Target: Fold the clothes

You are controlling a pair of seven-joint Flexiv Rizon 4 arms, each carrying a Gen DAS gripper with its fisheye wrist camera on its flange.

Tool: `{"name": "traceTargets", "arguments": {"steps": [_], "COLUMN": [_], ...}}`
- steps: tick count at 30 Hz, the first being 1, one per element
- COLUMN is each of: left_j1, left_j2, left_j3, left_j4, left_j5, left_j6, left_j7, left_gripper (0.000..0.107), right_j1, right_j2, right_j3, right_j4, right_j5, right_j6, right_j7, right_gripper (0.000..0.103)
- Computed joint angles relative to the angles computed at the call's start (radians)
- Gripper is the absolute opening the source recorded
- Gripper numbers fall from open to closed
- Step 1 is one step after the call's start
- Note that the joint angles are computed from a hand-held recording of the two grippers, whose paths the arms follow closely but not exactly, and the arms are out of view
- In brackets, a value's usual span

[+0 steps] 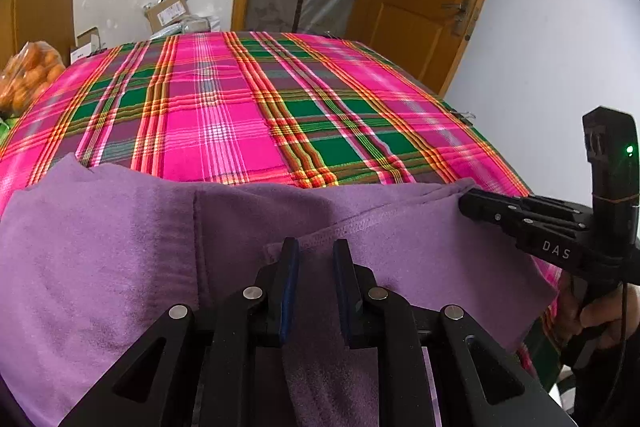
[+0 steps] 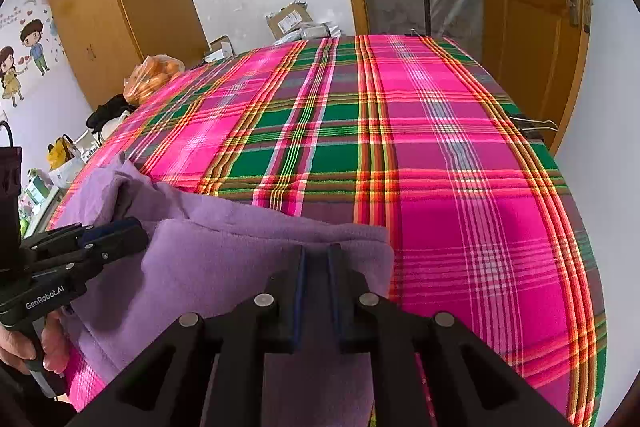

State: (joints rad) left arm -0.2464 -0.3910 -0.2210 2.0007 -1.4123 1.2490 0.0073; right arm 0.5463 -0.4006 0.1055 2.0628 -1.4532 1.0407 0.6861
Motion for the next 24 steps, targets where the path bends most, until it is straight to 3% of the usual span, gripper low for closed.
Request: {"name": "traceTargets", "arguments": {"steps": [6,8,10,17,24], "left_j1": [-0.009,-0.009,-0.011,-0.034,-0.078], "left_j2": [0.004,0.006,0.008,0.047,0.124], "left_j3": [-0.001,-0.001,-0.001,0.009,0.057], "left_j4": [0.006,0.007,0.009,0.047,0.128], "left_j5": [-0.004,-0.003,-0.009,-0.097,-0.244], "left_j6": [0.019,0.019,0.024,0.034,-0.036], "left_j7": [0.017,0.021,0.032,0.100,0.231], "left_gripper": [0.021,0.024,0.024,0.024,0.024], "right_j1": [0.004,0.007,0.028,0.096,0.138], "right_j2": [-0.005,-0.009,-0.010,0.013,0.034], "right_j3": [0.000,0.000,0.008,0.032,0.061], "right_j4": [-0.008,-0.016,-0.024,-0.007,0.035], "right_j5": [0.006,0.006,0.029,0.021,-0.035], "right_j6": [-0.002,0.000,-0.036,-0.123,-0.202], "right_j7": [-0.029,-0.057,-0.092,-0.062,0.045], "right_gripper": [0.015,0.031,0.037,0.038,0.038]}}
